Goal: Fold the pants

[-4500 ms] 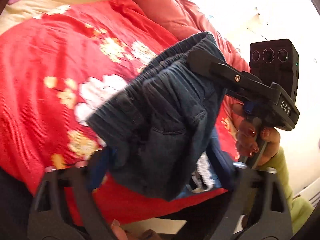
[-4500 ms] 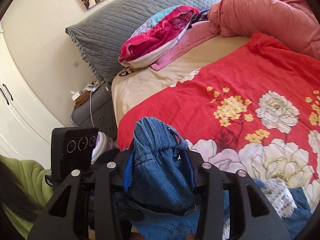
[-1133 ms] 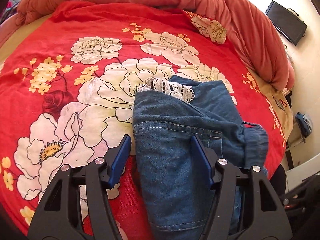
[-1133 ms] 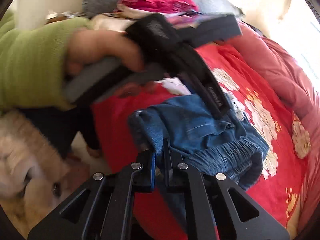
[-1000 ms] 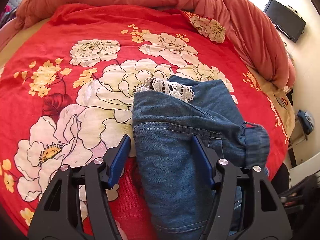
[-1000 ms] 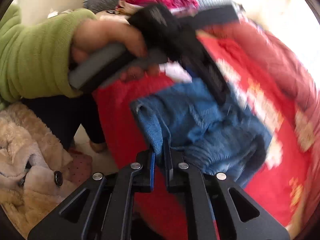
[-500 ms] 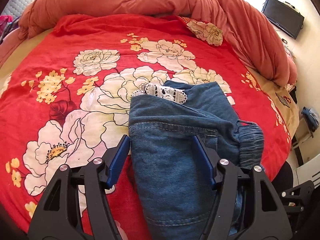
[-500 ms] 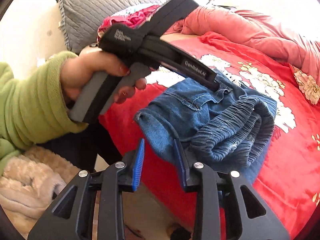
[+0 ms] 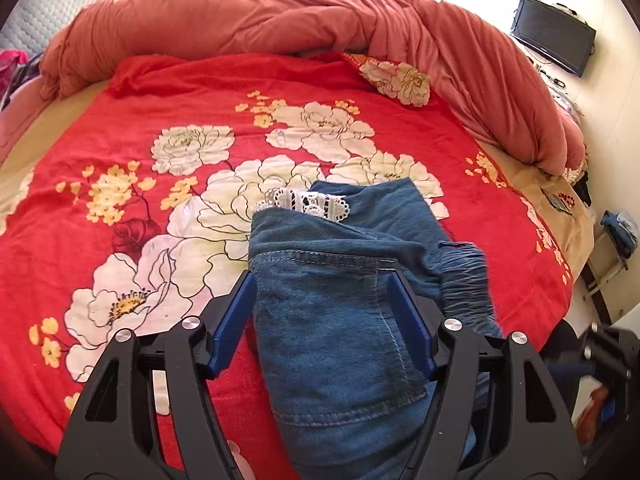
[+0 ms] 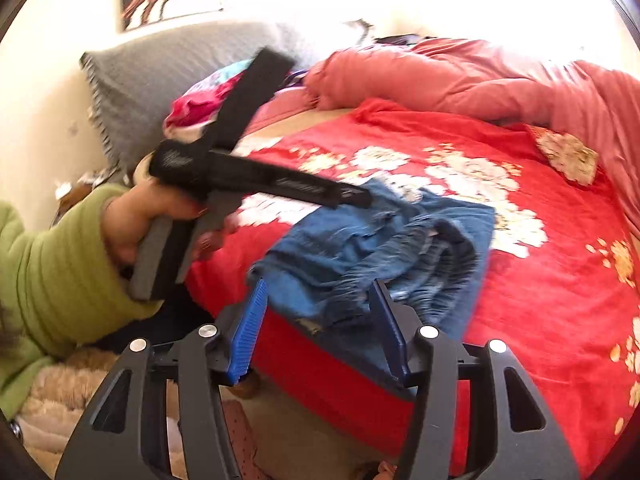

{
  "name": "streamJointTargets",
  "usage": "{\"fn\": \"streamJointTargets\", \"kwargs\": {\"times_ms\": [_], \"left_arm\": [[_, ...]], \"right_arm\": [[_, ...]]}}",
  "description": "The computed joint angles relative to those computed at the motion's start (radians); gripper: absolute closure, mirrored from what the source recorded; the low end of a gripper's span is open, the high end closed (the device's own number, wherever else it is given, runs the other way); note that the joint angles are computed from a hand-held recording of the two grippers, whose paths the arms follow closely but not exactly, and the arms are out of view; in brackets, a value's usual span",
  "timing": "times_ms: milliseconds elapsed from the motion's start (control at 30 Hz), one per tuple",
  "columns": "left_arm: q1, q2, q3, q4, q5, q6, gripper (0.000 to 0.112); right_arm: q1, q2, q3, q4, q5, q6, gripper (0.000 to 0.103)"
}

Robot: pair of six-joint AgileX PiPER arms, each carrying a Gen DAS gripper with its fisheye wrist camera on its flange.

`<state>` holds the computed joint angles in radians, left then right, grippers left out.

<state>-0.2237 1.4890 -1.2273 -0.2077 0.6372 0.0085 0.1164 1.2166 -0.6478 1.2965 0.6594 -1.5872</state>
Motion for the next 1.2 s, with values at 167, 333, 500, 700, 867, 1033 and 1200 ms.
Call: {"fn": "streamJointTargets", "kwargs": {"times_ms": [167, 333, 500, 700, 867, 1033, 1200], "left_arm": [[-0.006, -0.038, 0.016, 0.008, -0.002, -0.009, 0.050], [-0.019, -0.071, 0.026, 0.030, 0.000, -0.028, 0.045], [-0.032, -0.093, 0.043, 0.063, -0.008, -0.051, 0.041], [-0.027, -0.103, 0.074, 0.083, -0.019, -0.061, 0.039], [-0.005, -0.098, 0.105, 0.064, -0.029, -0.048, 0.035], [0.038, -0.070, 0.144, -0.022, -0.044, 0.012, 0.033], [0.082, -0.031, 0.165, -0.172, -0.047, 0.117, 0.033]], "right_arm": [[-0.067, -0.006, 0.005, 0.047, 0.003, -0.016, 0.040], [-0.117, -0.011, 0.014, 0.075, 0.005, -0.006, 0.038], [-0.122, -0.003, 0.006, 0.066, -0.048, 0.034, 0.038], [-0.115, 0.048, -0.023, 0.052, -0.105, 0.097, 0.038], [-0.083, 0.105, -0.060, -0.019, -0.168, 0.206, 0.038], [-0.066, 0.218, -0.131, -0.129, -0.181, 0.374, 0.038], [-0.086, 0.314, -0.206, -0.111, -0.115, 0.400, 0.038]]}}
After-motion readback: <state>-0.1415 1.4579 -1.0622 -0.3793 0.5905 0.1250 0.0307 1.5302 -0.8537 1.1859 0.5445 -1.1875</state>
